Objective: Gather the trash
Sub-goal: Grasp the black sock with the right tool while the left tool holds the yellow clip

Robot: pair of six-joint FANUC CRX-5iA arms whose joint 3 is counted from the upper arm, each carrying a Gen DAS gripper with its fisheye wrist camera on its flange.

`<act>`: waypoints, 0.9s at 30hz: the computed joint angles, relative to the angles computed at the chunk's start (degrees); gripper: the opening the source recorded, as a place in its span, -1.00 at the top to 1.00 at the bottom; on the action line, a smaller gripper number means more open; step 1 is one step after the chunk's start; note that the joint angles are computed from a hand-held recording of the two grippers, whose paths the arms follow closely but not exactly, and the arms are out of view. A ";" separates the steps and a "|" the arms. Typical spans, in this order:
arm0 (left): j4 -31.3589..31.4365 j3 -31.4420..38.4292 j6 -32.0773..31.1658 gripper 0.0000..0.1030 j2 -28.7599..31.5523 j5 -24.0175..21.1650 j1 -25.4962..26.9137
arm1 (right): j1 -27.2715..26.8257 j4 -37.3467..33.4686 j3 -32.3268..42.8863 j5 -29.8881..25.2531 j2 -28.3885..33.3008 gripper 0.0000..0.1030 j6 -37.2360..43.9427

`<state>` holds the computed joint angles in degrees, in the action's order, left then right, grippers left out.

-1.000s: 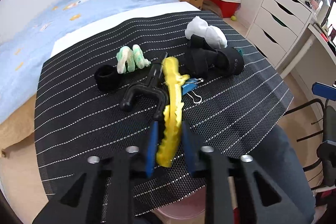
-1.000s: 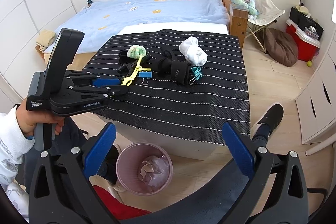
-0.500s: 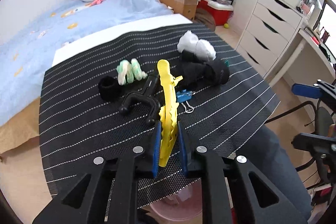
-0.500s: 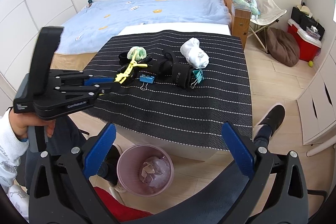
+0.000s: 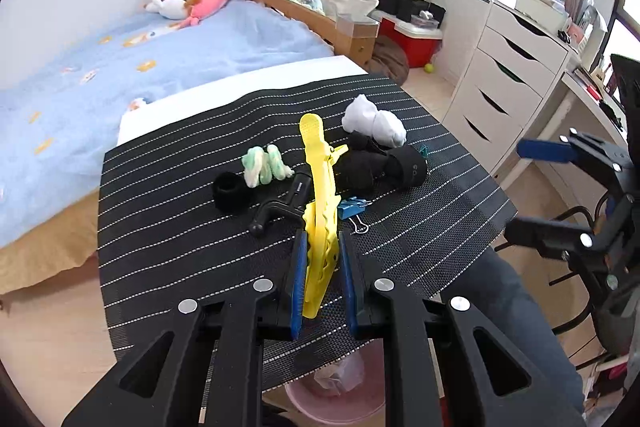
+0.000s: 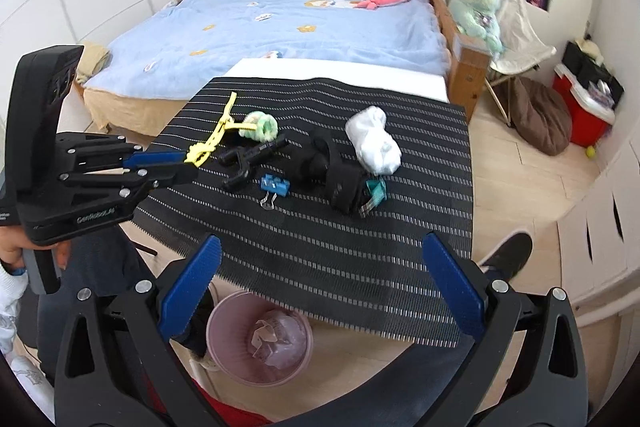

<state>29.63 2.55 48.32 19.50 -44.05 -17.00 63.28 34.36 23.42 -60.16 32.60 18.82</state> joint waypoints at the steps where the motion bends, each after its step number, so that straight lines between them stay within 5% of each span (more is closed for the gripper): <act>1: 0.20 -0.21 -0.12 0.70 -0.14 0.11 0.13 | -0.25 -0.24 0.92 -0.26 0.50 -0.92 1.20; 10: 1.15 -1.16 -0.60 0.69 -0.64 0.47 1.14 | -3.75 -6.15 12.37 -1.97 7.15 -0.92 17.46; 19: 1.33 -1.08 -0.28 0.69 -0.60 0.55 1.85 | -7.11 -15.48 25.25 -6.37 14.35 -0.29 29.82; 27: 1.35 -1.29 0.08 0.69 -0.50 0.79 2.15 | -8.68 -19.49 35.24 -12.73 20.47 -0.11 33.97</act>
